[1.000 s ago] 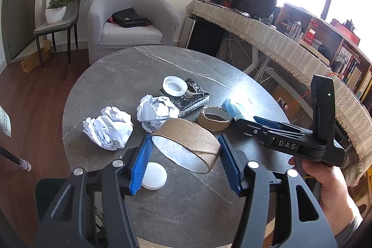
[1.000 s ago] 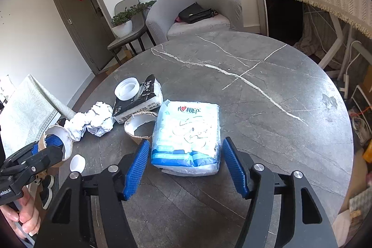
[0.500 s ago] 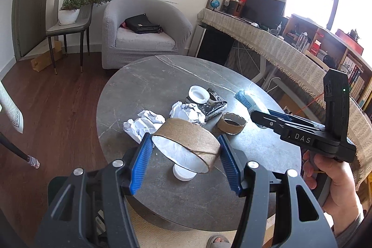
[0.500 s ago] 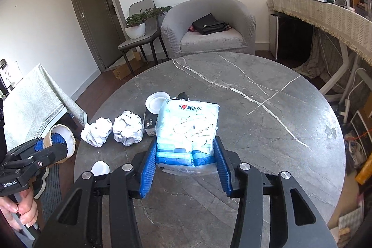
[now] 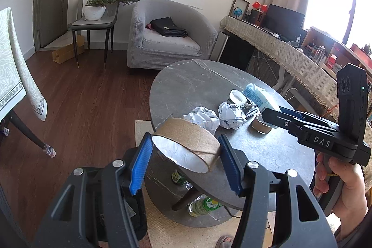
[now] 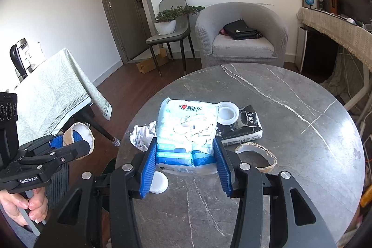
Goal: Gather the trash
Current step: 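Carry the tape roll and tissue pack over the bin and release both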
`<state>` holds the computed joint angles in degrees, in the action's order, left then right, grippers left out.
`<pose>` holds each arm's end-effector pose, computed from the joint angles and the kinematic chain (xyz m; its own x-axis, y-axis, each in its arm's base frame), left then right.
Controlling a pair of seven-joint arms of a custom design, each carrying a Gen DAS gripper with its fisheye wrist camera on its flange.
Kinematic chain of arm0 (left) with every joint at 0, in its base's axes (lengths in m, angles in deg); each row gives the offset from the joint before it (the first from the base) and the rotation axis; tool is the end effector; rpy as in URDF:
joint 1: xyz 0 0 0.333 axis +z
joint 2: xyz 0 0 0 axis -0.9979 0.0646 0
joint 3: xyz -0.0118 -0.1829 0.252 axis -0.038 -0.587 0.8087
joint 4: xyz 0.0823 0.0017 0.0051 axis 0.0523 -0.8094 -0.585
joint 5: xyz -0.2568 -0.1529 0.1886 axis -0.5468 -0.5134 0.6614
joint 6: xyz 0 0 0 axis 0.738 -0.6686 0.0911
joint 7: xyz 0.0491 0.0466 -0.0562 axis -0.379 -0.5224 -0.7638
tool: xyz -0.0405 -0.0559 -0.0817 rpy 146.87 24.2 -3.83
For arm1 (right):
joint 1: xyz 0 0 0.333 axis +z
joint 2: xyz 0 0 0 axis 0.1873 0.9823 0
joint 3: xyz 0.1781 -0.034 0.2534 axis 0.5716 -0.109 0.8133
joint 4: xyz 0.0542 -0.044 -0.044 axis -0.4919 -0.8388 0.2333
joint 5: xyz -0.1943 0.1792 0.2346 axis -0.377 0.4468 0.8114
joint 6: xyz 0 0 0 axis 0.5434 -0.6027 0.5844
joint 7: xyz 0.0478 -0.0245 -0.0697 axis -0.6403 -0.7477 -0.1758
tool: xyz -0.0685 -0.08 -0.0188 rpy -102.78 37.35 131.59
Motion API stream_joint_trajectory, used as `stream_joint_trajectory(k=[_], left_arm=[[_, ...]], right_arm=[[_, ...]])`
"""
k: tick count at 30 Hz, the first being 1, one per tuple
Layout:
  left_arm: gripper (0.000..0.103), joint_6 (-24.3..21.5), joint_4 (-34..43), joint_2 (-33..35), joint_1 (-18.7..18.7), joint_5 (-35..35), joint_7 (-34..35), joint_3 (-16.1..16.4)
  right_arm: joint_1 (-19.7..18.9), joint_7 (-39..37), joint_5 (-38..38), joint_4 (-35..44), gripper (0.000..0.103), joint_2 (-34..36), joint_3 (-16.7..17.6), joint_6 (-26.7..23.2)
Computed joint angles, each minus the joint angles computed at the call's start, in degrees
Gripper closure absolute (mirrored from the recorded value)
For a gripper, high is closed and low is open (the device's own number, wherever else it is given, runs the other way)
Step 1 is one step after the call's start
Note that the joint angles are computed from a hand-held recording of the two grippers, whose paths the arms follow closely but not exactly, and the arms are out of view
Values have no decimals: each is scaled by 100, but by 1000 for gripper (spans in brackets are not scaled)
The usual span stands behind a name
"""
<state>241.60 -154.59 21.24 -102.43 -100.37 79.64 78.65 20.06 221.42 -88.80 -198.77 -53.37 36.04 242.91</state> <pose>0.4593 -0.1640 0.6006 -0.4918 -0.8312 0.2592 -0.6465 0.1492 -0.7481 0.4240 0.2043 0.5840 0.0606 -0.9777 -0.2009 -0.6185 0.1212 -0.7764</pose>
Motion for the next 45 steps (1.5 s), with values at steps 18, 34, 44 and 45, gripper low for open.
stream_joint_trajectory(k=[18,34,44,45], left_arm=[[43,-543,-364,231,878,742,-673,254],[37,-1043,-615,438,1434,1620,-1025,248],[37,-1054,-658,224,1547,1185,-594,461],[38,-1052,-662,193,1560,1133,-549,488]], right_arm=[[950,-410,30,1404,56,1209,-68,-239],[1727,-950,402,2477,56,2259,-326,-594],[2125,-1372,777,3254,56,2975,-404,-1034],[2158,-1407,806,3316,56,3041,-410,-1074]])
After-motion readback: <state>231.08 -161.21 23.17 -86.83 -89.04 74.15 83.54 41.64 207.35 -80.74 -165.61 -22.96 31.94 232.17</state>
